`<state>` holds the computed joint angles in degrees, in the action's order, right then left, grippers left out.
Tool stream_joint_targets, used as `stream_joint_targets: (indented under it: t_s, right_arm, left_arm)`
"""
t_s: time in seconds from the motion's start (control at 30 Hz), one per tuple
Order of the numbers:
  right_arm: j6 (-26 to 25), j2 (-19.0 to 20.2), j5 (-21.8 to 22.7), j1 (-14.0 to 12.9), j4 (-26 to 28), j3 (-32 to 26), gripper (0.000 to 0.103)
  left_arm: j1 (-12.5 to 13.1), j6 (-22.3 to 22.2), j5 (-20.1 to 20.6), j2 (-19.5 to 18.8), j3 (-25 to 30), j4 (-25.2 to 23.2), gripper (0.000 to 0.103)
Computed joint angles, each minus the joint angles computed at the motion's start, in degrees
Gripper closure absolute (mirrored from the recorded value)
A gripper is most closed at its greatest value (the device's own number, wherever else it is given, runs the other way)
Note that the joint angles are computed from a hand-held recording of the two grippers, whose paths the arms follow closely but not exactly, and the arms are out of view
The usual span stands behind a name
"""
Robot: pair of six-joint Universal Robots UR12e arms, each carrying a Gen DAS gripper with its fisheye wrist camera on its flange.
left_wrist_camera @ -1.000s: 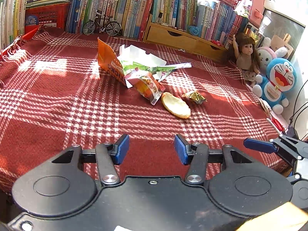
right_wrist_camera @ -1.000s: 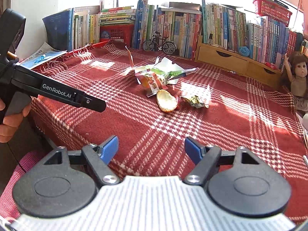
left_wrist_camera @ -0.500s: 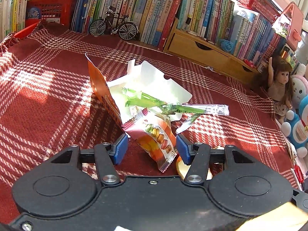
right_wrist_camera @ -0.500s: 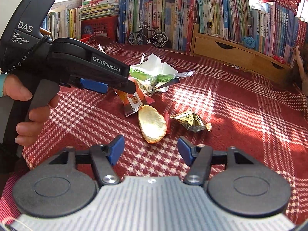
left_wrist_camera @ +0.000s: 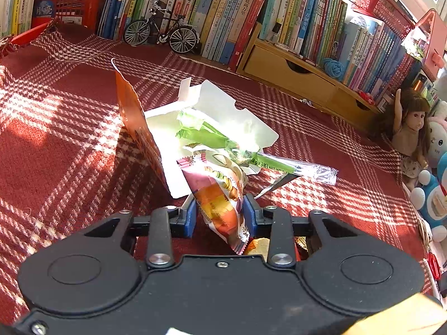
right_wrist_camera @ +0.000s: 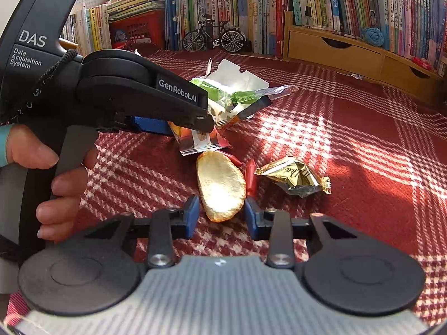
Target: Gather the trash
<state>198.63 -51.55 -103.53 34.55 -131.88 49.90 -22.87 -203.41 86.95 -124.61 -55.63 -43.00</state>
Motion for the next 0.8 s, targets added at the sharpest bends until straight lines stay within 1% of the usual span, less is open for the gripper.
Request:
stream_joint_targets:
  t_s: [0.07,0.17,0.23,0.37,0.5,0.53,0.57,0.6,0.63,0.67,0.7,0.73,0.77,0.8]
  right_arm:
    - [0.18,-0.39,0.29,0.01,-0.2,0.54,0.068]
    - [0.27,-1.29,0.28,0.14,-0.92,1.82,0.068]
    - [0.16,-1.91,-0.04,0.33,-1.45,2.73,0.069]
    - [0.08,-3.41,0.39,0.65,-2.3,4.87,0.069]
    - [-0.38,-5.14,1.71,0.96,-2.28,7.09,0.069]
    - [-0.96,-5.52,2.86,0.93,-1.62,7.39,0.064]
    - [-1.67,-5.86,3.94,0.89,-1.06,7.69,0.062]
    - [-2.27,-6.18,3.86,1.07,-1.0,8.12,0.06]
    - [-3.03,-6.37,3.47,1.28,-1.03,8.42,0.05]
    - [-3.75,-6.47,2.97,1.46,-1.14,8.61,0.044]
    - [-4.35,-6.49,1.79,1.76,-1.42,8.79,0.041]
    - [-4.73,-6.34,0.37,2.05,-1.56,8.7,0.036]
    - [-4.86,-6.17,-0.46,2.18,-1.75,8.56,0.034]
    - [-4.47,-5.86,-1.42,2.26,-2.06,8.25,0.033]
  left_arm:
    - [-0.2,0.68,0.77,0.42,-0.68,0.91,0.076]
    - [-0.71,1.98,3.25,1.38,-2.13,2.11,0.078]
    - [-0.72,2.56,3.54,2.44,-3.71,3.39,0.079]
    - [-0.12,2.58,1.14,4.87,-6.95,4.68,0.079]
    - [0.66,4.03,-2.36,8.18,-11.27,5.46,0.079]
    - [0.95,4.9,-3.73,9.16,-12.49,5.39,0.079]
    - [1.23,5.82,-5.01,10.12,-13.72,5.36,0.079]
    - [1.46,6.75,-6.02,10.95,-14.78,5.24,0.079]
    - [1.7,7.62,-6.87,11.76,-15.78,4.98,0.079]
    - [1.88,8.2,-7.46,12.35,-16.51,4.74,0.078]
    - [2.13,8.91,-8.28,13.01,-17.28,4.17,0.078]
    - [2.42,9.34,-9.16,13.48,-17.77,3.42,0.075]
    - [2.72,9.4,-10.08,13.83,-18.13,2.65,0.07]
    - [2.86,9.17,-10.23,14.07,-18.4,2.33,0.069]
